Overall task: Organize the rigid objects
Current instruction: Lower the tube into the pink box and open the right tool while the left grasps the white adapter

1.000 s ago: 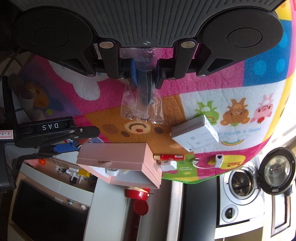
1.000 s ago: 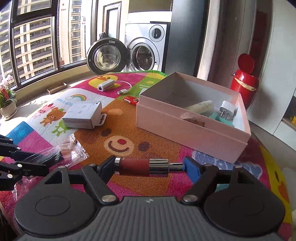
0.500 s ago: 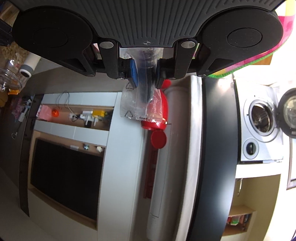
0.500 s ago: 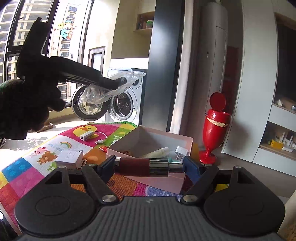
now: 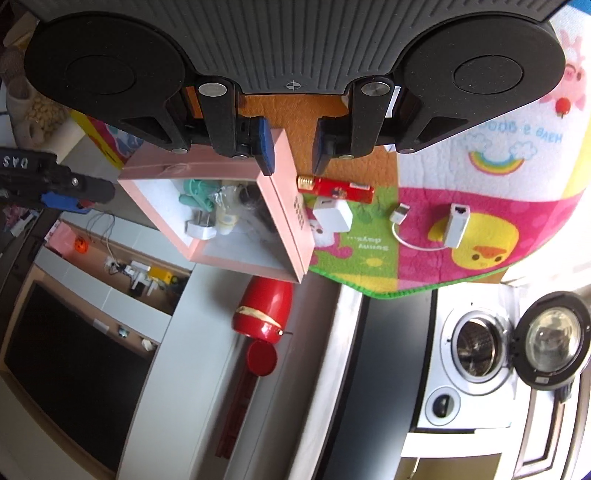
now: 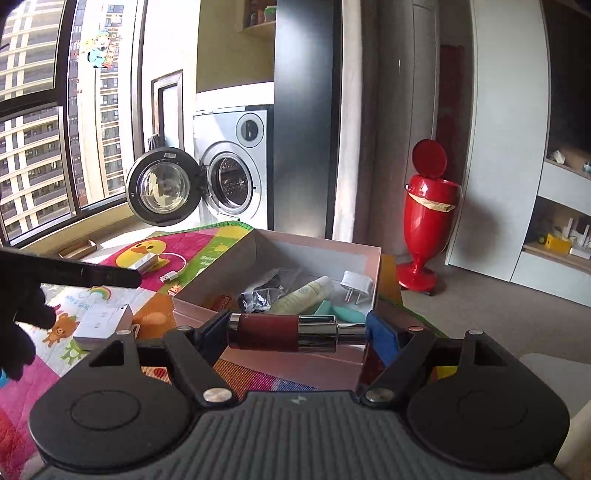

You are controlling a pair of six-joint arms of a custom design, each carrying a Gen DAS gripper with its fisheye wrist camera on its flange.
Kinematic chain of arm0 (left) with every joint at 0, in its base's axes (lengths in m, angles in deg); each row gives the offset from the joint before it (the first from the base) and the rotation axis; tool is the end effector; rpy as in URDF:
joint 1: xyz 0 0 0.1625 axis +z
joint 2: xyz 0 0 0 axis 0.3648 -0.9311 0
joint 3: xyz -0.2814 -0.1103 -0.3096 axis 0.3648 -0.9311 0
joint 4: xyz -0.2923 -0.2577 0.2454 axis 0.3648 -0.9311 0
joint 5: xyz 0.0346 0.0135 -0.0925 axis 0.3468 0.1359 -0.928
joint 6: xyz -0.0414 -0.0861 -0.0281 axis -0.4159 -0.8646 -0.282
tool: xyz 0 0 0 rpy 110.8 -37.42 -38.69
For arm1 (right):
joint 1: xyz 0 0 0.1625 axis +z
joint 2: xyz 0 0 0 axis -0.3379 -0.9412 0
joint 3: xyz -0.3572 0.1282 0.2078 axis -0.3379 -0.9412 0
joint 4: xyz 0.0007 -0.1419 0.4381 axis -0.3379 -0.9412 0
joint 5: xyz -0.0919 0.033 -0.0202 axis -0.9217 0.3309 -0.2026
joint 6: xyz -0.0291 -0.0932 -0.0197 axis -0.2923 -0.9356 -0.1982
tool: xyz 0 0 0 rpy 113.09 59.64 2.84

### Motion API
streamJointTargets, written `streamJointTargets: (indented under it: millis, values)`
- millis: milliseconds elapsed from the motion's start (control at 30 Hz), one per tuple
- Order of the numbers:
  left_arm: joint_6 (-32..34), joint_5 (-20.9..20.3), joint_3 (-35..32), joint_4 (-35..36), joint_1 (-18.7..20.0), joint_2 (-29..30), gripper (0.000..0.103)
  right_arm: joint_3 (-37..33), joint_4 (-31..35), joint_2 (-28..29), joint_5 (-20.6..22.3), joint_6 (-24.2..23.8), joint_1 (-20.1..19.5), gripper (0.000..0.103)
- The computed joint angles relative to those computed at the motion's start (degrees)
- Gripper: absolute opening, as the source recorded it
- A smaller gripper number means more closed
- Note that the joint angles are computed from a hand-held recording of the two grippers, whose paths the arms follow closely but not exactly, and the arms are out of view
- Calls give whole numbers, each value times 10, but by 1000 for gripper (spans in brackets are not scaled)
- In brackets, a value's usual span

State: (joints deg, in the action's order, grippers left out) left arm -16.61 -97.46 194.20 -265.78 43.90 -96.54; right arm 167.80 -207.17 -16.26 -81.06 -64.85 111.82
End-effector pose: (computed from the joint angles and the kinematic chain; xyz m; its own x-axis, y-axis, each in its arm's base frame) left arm -0.0630 -0.6147 0.1440 -0.8680 -0.1191 -0.4821 0.3564 0.5264 -0.7719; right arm 0.1538 -0.6934 0.1038 -0.6433 -0.5406 0.5422 -0.7653 0.4749 -0.4345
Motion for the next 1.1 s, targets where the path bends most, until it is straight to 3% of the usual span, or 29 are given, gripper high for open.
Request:
streamJointTargets:
  millis: [133,233,333,500,633,767,933,1100]
  values:
    - [-31,26,60,-12,-4,-20,25,-106,85,64,-71,65,24,78]
    - [-50,43,84,-15,0,-31,24,-161,185,90,-102,98,30,79]
    - [-65,42,102,-50,8,-35,24,-175,212,103,-130,121,33,79]
    - [-80,31,111,-107,21,-38,24,-170,223,100,-144,133,36,79]
    - [-15,19,84,-124,33,-39,24,-159,183,100,-150,101,53,79]
    - [89,31,-5,-153,54,-8,24,-125,154,91,-110,65,65,79]
    - [24,31,-118,20,96,2,24,-44,71,82,-78,-57,75,79]
    - [17,61,-200,97,112,38,24,10,34,77,-68,-144,77,79]
